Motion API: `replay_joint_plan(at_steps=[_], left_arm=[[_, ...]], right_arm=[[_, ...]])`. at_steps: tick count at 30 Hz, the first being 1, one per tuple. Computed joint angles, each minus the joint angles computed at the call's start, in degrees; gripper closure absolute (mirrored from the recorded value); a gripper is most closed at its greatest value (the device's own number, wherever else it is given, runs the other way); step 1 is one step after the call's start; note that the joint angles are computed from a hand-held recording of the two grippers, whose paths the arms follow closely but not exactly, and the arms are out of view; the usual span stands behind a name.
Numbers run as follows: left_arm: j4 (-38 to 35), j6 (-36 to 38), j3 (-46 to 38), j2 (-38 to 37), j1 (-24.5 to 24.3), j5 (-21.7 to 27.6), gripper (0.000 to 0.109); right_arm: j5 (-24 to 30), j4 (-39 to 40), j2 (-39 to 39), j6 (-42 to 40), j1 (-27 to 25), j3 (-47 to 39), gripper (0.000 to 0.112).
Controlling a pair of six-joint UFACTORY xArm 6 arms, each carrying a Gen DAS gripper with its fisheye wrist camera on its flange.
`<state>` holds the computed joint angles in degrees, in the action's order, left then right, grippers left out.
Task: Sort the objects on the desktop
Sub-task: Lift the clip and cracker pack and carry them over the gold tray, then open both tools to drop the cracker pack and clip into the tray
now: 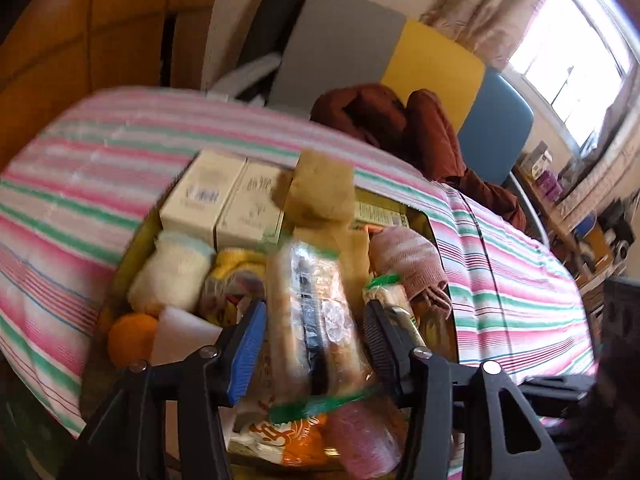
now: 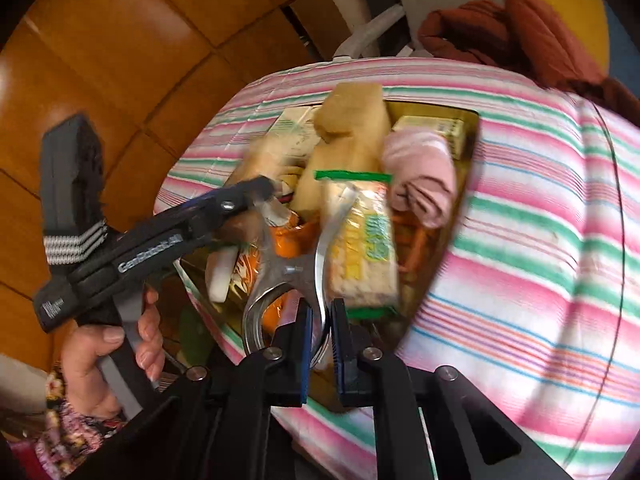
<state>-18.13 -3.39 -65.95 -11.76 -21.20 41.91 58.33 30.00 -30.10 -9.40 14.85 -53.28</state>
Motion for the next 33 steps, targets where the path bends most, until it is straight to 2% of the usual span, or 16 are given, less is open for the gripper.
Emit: replay_joint_plan(at_steps=[2, 4, 10, 14, 18, 21, 24, 30, 33], left_arm=[[-3.0, 0.0, 1.1, -1.0, 0.8, -0.1, 0.054], [-3.8, -0.6, 3.7, -3.3, 1.1, -2.6, 0.054], [1.4, -5.2, 7.2, -6.3, 1.5, -7.8, 0.054], [5.1, -5.7, 6.7, -5.9, 1.0, -7.1, 0.054], [11.3, -9.1, 6.8, -6.6, -0.3, -6.0, 0.054], [11.0, -9.9, 7.4, -7.5, -0.3, -4.9, 0.054], [11.5, -10.5, 8.4, -8.7, -0.1, -3.6, 0.054], [17.9, -15.9, 8.8, -10.2, -0.9, -0.7, 0.054], [21.3, -18.9, 7.9, -10.4, -1.9, 2.5, 0.054]], right_arm=[[-0.5, 0.2, 1.0, 0.9, 1.1, -0.2, 0.094], [-0.2, 1.8, 1.0, 0.1, 1.5, 0.0, 0.092], [-1.1, 1.1, -1.0, -0.1, 1.3, 2.1, 0.091], [-3.0, -1.0, 0.4, 1.4, 2.4, 2.1, 0.091], [-6.5, -6.1, 4.5, 4.1, 4.5, 0.2, 0.097], [-7.2, -6.8, 8.0, 4.4, 5.3, -1.2, 0.099], [-8.3, -8.2, 8.1, 4.5, 5.8, -1.1, 0.098], [-8.8, -4.6, 2.0, 3.9, 3.5, 2.5, 0.084], [-9.4, -6.5, -0.9, 4.4, 3.5, 3.7, 0.066]])
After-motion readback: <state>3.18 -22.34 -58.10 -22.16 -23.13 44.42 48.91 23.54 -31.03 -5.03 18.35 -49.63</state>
